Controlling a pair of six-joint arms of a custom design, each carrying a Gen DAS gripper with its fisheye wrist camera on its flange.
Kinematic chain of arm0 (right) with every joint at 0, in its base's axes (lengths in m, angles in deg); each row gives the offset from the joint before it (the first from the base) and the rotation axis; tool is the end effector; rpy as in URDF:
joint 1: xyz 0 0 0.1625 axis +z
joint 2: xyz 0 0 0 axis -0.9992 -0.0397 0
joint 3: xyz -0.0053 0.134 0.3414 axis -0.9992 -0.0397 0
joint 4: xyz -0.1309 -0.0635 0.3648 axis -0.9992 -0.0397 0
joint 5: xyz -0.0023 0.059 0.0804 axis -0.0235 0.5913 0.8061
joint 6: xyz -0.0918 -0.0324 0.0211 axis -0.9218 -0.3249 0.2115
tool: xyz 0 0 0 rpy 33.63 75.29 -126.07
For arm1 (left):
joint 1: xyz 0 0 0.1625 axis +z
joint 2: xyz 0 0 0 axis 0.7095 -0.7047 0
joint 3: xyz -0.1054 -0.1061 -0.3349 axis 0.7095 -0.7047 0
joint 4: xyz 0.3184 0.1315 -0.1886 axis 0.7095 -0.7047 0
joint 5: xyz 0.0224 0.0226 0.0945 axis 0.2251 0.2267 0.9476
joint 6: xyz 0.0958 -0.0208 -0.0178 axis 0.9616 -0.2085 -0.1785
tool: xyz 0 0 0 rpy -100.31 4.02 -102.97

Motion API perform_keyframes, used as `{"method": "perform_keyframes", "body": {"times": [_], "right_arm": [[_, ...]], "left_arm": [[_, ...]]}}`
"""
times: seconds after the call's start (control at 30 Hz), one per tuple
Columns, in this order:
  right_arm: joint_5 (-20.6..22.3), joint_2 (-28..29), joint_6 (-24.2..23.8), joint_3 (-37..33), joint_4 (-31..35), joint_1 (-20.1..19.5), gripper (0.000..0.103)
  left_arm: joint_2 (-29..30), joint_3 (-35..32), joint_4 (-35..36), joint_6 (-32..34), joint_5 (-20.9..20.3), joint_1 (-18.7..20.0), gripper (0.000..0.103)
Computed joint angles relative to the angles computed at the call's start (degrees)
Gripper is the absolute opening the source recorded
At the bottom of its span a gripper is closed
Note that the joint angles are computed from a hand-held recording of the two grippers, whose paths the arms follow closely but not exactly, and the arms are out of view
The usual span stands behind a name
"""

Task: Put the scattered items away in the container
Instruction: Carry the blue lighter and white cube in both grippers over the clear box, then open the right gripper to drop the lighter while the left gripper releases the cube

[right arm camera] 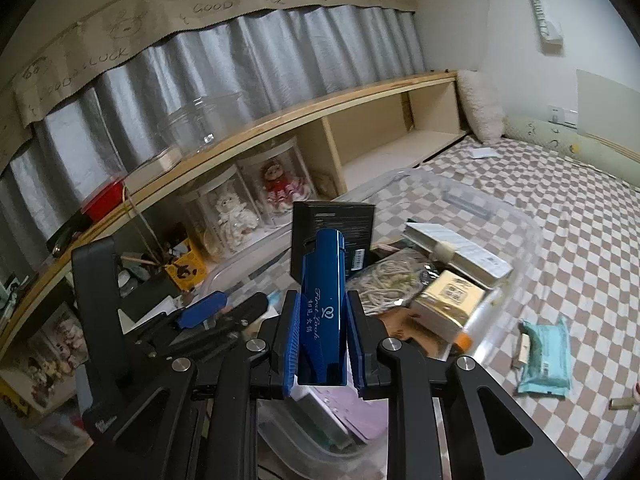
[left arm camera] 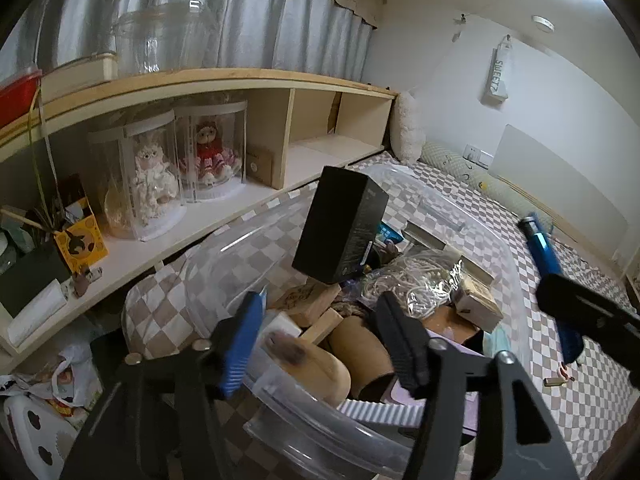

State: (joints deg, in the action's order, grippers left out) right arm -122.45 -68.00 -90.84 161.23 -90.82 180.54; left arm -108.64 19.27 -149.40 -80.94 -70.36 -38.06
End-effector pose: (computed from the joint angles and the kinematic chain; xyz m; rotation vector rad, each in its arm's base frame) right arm 0.1251 -0.2339 0.4692 0.5339 -2.4823 1.1376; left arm -0.5083 -0.2787 0.0121 0.5915 2.3701 -1.0896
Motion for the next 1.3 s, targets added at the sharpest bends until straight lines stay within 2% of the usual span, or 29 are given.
{"method": "perform_keyframes", "body": {"times": [0.13,0.4,0.73,0.9,1.1,1.3], "right_arm": [[-0.5,2.2,0.7,-0.3,-0.5,0.9,0.023],[0.9,5.6,1.5,-0.6,-0.4,-0.9,0.023],[0.0,9.3,1.4,-1.1,-1.4,-2.1,0.023],[2.9,9.6,1.4,-1.2,0.1,-5.1,0.023],[5.0,10.3,1.4,-1.4,1.5,-6.6,0.023],[2.2,10.4,1.2,-1.0,-0.4,-5.3,0.023]], "left_arm": [[-1.0,1.2,-1.2,-0.9,0.8,0.1,0.063],[-1.5,1.7,-1.6,-1.2,1.7,0.3,0.063],[-1.1,1.3,-1.6,-1.0,2.0,0.7,0.063],[-0.7,1.3,-2.8,0.0,2.0,1.0,0.067],[-0.7,1.2,-2.5,-1.0,2.1,0.9,0.068],[-0.9,1.2,-1.4,-1.8,2.4,0.7,0.068]]}}
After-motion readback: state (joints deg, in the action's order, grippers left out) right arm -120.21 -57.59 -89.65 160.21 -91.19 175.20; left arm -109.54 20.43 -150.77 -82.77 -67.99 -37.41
